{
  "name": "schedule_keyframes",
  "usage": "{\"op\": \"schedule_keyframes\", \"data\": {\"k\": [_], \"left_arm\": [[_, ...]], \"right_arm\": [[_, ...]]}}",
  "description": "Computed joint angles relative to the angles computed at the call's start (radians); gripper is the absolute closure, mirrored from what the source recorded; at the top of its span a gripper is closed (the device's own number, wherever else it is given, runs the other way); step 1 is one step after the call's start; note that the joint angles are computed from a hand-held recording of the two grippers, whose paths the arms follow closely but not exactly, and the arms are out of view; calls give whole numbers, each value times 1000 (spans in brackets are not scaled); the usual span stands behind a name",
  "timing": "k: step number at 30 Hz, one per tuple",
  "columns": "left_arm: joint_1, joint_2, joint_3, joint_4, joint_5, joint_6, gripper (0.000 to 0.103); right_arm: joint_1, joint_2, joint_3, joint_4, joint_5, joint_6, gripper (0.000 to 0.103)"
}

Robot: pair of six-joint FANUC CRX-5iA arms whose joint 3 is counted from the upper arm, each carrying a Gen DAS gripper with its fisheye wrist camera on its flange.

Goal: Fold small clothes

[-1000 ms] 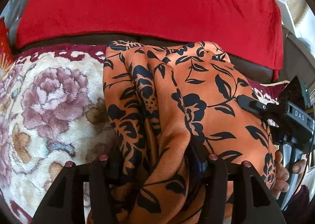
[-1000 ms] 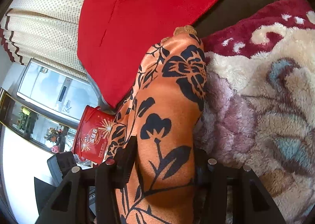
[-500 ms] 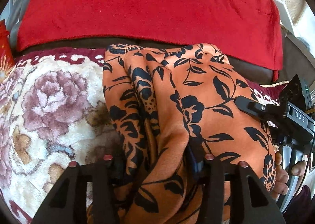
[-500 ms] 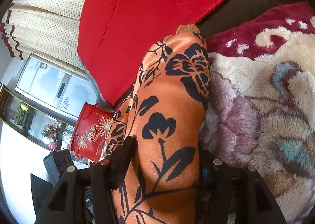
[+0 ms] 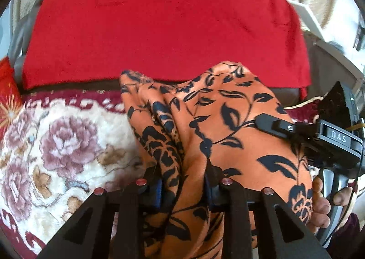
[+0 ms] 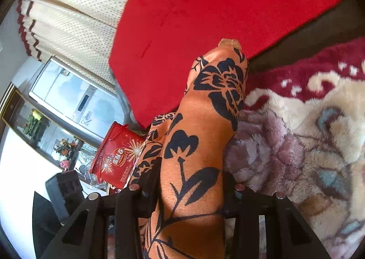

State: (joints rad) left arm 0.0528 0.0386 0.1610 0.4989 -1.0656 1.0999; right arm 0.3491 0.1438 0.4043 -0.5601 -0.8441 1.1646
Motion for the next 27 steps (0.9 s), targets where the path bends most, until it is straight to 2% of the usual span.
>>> {"op": "schedule_keyframes", "data": {"k": [5,10,13,15,16,19,21,23,27], "left_arm": [[-36,-29,-7,19,-11,-3,74],[-108,-50,-25,-1,-16,14,74],[-173,-38,-8,-80,-30,77,73],[-225,-11,29,-191,-56,163,69],[-242,-4,40,-236,-57,194,67],[-290,0,51,-362,-31,260,50],[-310,-5,58,-420,-17,281,41],[-313,-11,54,-440,-5,280,37],[-295,-21,37,-412,0,256,35]], "right_arm": [[-19,-86,-54,4,-9,20,61],[-85,-197,-153,-37,-17,23,61],[-122,-249,-214,-19,-21,0,61],[-150,-250,-227,-17,-46,-14,61],[-151,-244,-234,28,-58,-47,61],[-162,-186,-227,118,-128,-125,61],[-187,-168,-232,87,-127,-130,48],[-176,-166,-226,120,-132,-150,42],[-62,-184,-224,379,-146,-278,41]]}}
